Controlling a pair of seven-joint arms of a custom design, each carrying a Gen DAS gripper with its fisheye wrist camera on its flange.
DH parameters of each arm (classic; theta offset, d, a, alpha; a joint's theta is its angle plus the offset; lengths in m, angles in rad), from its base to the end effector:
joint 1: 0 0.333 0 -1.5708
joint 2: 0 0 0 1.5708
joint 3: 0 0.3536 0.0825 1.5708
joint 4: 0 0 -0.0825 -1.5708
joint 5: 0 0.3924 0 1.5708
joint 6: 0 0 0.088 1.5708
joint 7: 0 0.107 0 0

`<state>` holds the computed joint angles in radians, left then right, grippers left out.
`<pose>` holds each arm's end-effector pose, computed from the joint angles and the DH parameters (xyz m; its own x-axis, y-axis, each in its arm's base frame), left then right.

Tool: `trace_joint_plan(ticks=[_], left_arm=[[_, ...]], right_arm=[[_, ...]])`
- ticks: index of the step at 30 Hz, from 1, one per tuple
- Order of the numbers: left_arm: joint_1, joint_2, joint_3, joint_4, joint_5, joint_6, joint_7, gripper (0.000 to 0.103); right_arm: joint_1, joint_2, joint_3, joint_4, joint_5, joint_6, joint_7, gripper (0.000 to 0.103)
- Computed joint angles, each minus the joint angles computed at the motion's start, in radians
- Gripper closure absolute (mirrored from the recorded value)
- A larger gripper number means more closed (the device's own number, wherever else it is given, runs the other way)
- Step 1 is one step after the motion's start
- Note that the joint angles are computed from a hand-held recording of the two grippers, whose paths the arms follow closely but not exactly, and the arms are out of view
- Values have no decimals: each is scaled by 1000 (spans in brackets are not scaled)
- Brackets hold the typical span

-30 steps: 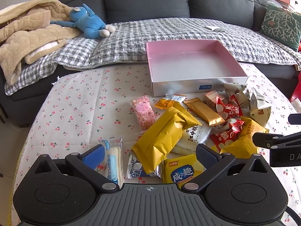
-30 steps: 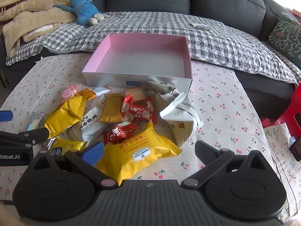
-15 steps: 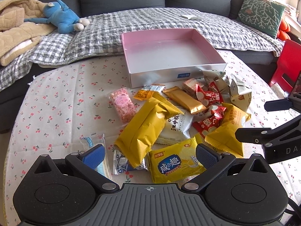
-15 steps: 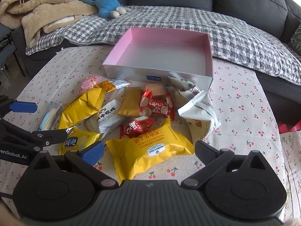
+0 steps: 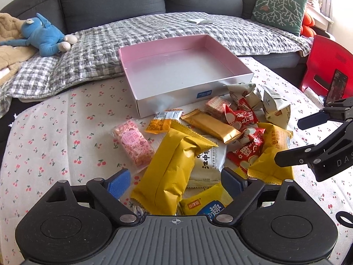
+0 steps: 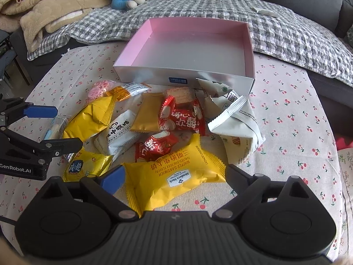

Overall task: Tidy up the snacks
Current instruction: 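Move both tools toward the yellow snack packets in the pile, then grasp the yellow pastry bag with left tool while right grasps yellow waffle sandwich packet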

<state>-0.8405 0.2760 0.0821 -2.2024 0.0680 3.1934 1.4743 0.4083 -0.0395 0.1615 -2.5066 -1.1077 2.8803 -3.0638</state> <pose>0.4429 -0.4321 0.3695 -0.6759 -0.7370 -0.0009 -0.5556 0.5104 -0.6563 0.3737 0.3005 0.3516 -0.0178 -0.9943 -0.1054 -0.8288 0.0736 -0.5547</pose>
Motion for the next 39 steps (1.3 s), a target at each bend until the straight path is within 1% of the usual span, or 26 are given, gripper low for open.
trace_joint_plan(ticks=[2,4,5,6,7,12,15,17,19,23,26,27,29,32,33,34,35,36,38,39], left_arm=[[30,16,-29,14,1,5,24,21],[34,30,-33,29,-7,5,37,27],[40,37,-39,36,-13,2,44,28],[47,43,-46,42,-18,-1,51,31],[48,48,-46,49,-22,-5,55,34],[29,74,-23,74,-25,-26,49,43],[32,82,-24,83,-16,-41,40,45],[11,84,-1,84,2,-45,21,45],[-7,83,20,82,19,-45,3,46],[-41,79,57,82,51,-58,-53,47],[-66,74,86,82,89,-75,-107,55],[-61,71,82,81,98,-79,-121,56],[-48,64,69,78,117,-86,-145,57],[-52,57,75,74,162,-91,-191,61],[-54,55,79,73,178,-91,-207,62],[-55,53,82,72,192,-90,-225,62],[-58,52,86,71,207,-90,-244,63],[-59,50,88,70,221,-89,-262,63],[-60,47,93,68,248,-89,-299,64],[-49,45,82,67,255,-89,-307,66]], right_arm=[[-8,12,-9,1,9,26,18,9],[-13,22,-15,2,21,43,39,10],[-13,27,-18,3,29,47,42,10],[-13,33,-19,4,57,50,30,10],[-11,38,-21,4,86,49,14,10],[-5,41,-27,4,109,45,17,8],[-1,43,-26,2,140,32,-5,8],[2,43,-25,3,172,17,-32,9],[6,45,-22,1,237,-5,-86,13],[9,45,-23,-14,296,-12,-134,13],[12,39,-21,-28,334,-12,-163,17],[13,38,-20,-32,345,-11,-169,20],[17,38,-16,-32,347,-24,-170,23],[24,36,-9,-27,343,-48,-170,31],[27,35,-8,-26,335,-58,-165,37],[29,33,-6,-23,325,-68,-160,47],[30,32,-5,-21,318,-79,-155,52],[32,31,-4,-18,313,-89,-152,63],[31,23,-5,-26,303,-78,-135,65],[29,21,-5,-29,295,-71,-123,66]])
